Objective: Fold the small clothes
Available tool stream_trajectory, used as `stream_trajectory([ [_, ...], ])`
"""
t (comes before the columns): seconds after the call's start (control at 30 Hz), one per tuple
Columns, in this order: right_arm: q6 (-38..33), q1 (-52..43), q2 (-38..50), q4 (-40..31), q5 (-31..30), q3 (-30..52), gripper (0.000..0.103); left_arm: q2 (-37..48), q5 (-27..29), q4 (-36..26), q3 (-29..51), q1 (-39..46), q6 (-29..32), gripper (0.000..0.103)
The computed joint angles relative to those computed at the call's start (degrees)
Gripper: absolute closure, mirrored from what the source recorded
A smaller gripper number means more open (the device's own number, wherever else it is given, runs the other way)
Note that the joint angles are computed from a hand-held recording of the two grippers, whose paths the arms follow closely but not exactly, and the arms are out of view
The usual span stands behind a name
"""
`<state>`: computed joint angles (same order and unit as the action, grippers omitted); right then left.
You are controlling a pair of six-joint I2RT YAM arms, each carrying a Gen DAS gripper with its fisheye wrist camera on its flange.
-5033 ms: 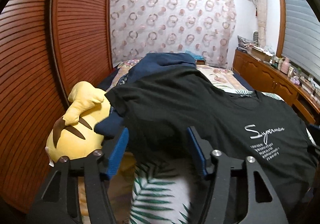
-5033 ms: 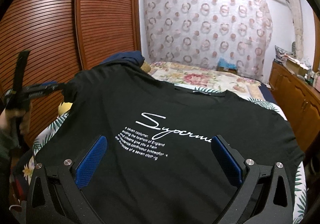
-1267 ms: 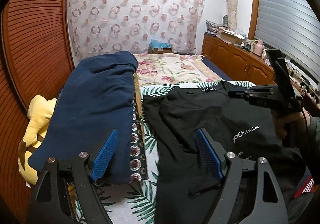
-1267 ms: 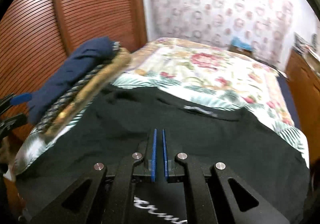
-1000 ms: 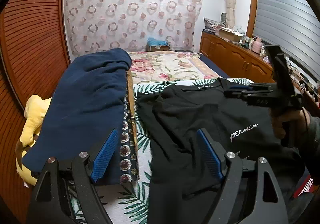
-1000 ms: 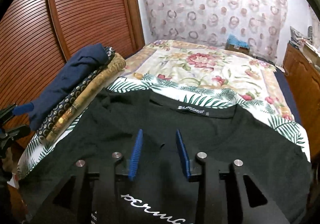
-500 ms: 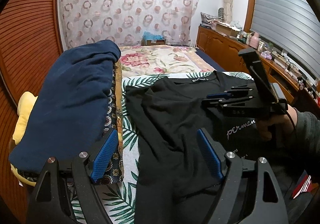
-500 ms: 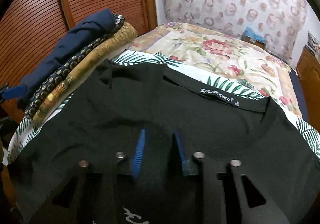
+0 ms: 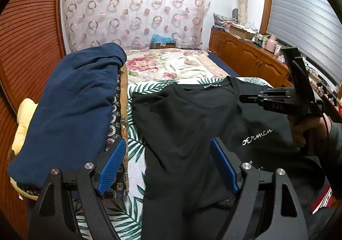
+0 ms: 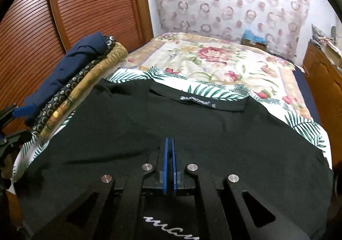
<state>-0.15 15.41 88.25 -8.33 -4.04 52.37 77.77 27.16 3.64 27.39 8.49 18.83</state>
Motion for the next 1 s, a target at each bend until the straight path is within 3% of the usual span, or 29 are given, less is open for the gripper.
stream_trajectory([
  [0.2, 0.2, -0.4, -4.0, -0.3, -0.5, -2.8, 0.07, 0.0, -0.7, 0.7, -0.1, -2.4, -1.1, 0.022],
  [0.3, 0.1, -2.0, -8.0, -1.7, 0.1, -5.4, 0.06, 0.6, -1.3, 1.5, -0.3, -4.5, -1.7, 0.022],
  [0.53, -0.8, -9.9, -23.6, -5.0, -0.2, -16.5, 0.059, 7.0, -4.4, 3.5, 2.1, -11.3, -3.5, 0.022],
  [0.73, -5.9, -25.3, -37.2, -12.2, -4.6, -23.4, 0.059, 12.4, -8.0, 4.5, 4.5, -16.9, -4.8, 0.022],
  [1.0, -12.8, -44.1, -41.9, -16.6, -11.7, -26.7, 0.059, 17.3, -11.5, 4.4, 6.8, -21.1, -5.1, 0.022],
])
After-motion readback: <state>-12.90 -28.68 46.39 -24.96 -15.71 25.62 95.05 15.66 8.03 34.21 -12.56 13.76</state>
